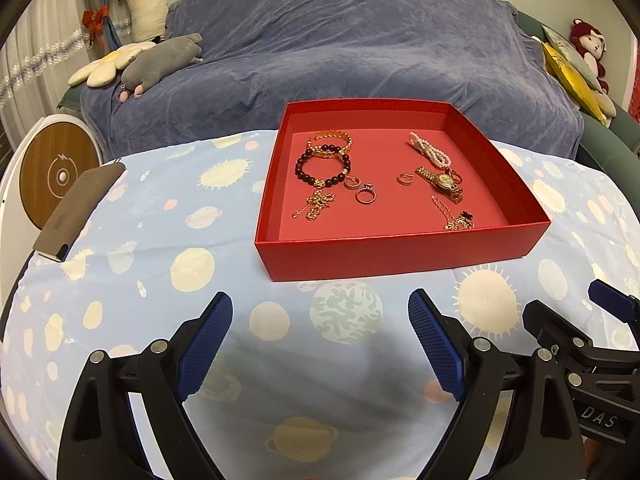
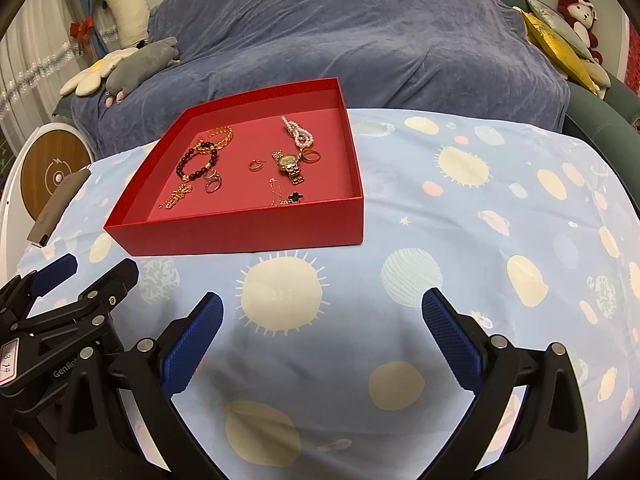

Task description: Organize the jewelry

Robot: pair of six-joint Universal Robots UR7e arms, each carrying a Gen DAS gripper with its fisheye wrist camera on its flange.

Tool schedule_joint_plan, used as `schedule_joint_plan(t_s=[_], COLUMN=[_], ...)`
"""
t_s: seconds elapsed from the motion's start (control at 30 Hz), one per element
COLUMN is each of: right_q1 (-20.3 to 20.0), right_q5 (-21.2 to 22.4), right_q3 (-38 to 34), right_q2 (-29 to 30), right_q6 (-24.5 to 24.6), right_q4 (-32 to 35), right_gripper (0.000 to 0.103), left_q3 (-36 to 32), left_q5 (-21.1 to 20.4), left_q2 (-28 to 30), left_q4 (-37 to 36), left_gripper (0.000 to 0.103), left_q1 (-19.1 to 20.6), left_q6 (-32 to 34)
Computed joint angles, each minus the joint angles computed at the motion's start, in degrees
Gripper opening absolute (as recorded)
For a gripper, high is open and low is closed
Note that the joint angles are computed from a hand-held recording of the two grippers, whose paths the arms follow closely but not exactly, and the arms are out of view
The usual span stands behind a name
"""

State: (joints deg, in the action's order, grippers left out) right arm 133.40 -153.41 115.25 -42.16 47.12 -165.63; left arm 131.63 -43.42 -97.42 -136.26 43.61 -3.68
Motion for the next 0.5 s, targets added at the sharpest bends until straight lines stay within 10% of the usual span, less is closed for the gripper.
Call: schedule_joint_plan(t_s=[0.5], right_q1=[0.37], right_q5=[-0.39], right_q3=[-0.14], right_q2=[0.97], right_q6=[-1.24], right_q4=[-1.15], right_gripper=[0.097], left_q3=[0.21], left_q5=[0.62], left_q2=[-0.6], left_q4=[1.71], left_gripper=[0.09], left_q1=[0.21], left_q6=[-2.09])
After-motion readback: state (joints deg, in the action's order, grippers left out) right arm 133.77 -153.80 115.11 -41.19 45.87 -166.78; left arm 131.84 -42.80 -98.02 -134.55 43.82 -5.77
